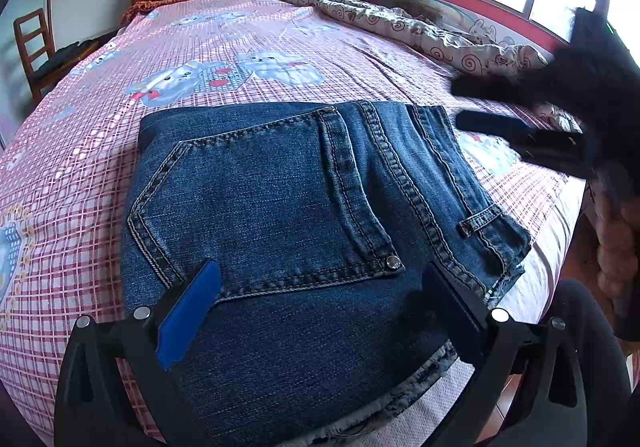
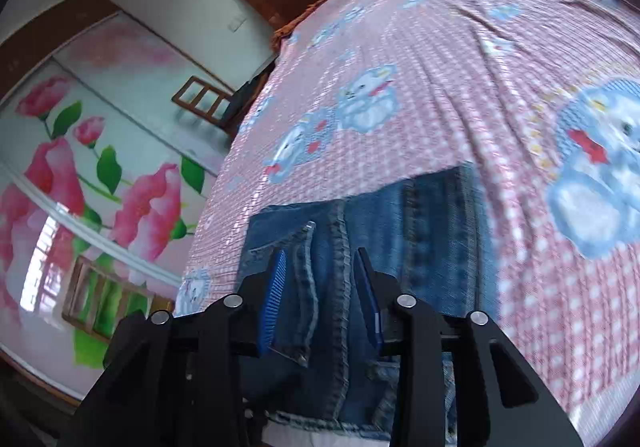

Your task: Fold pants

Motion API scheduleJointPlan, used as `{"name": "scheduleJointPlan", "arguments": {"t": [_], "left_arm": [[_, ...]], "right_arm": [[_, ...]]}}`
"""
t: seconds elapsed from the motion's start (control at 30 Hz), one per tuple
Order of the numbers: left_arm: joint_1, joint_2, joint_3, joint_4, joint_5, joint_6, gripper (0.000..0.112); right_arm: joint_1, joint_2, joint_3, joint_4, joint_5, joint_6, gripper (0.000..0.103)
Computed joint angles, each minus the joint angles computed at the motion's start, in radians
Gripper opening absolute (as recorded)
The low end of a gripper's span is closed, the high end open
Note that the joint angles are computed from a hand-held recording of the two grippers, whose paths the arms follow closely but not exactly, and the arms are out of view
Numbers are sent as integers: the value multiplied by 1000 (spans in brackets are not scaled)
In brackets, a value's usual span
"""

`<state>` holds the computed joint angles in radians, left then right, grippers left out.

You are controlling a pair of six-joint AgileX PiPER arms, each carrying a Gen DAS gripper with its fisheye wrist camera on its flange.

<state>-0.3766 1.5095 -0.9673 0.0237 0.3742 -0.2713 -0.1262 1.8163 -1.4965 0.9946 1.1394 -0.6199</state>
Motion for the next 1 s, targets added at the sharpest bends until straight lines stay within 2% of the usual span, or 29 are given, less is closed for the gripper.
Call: {"name": "scheduleJointPlan", "arguments": {"t": [0.2, 0.27, 0.3, 0.33, 0.4, 0.5, 0.57, 0.83, 0.93, 0.97, 1.0], "left_arm": [[-13, 6, -9, 64, 9, -91, 101], [-21, 11, -17, 92, 16, -131, 101], [-22, 14, -21, 96, 20, -141, 101], [-21, 17, -26, 92, 25, -146, 101], [-17, 24, -36, 82, 32, -147, 101], [-27, 27, -36, 124, 32, -193, 101], [-43, 31, -35, 187, 38, -248, 101], [-51, 35, -41, 214, 43, -292, 101], [-46, 35, -36, 212, 33, -290, 101], [-48, 33, -32, 223, 33, -301, 101], [-54, 35, -35, 239, 39, -318, 101]], "right_arm": [[161, 187, -270, -177, -24, 136, 37], [189, 268, -351, -274, -22, 181, 19], [203, 283, -365, -336, -46, 191, 0], [206, 285, -359, -359, -61, 186, 0], [178, 307, -386, -313, -15, 220, 0], [155, 234, -299, -287, -23, 197, 0], [140, 145, -185, -278, -48, 141, 1], [-4, -113, 173, -134, 13, -71, 1], [-19, -160, 261, -195, -22, -86, 1], [-28, -145, 298, -191, -47, -117, 1], [-55, -123, 311, -147, -32, -146, 0]]}}
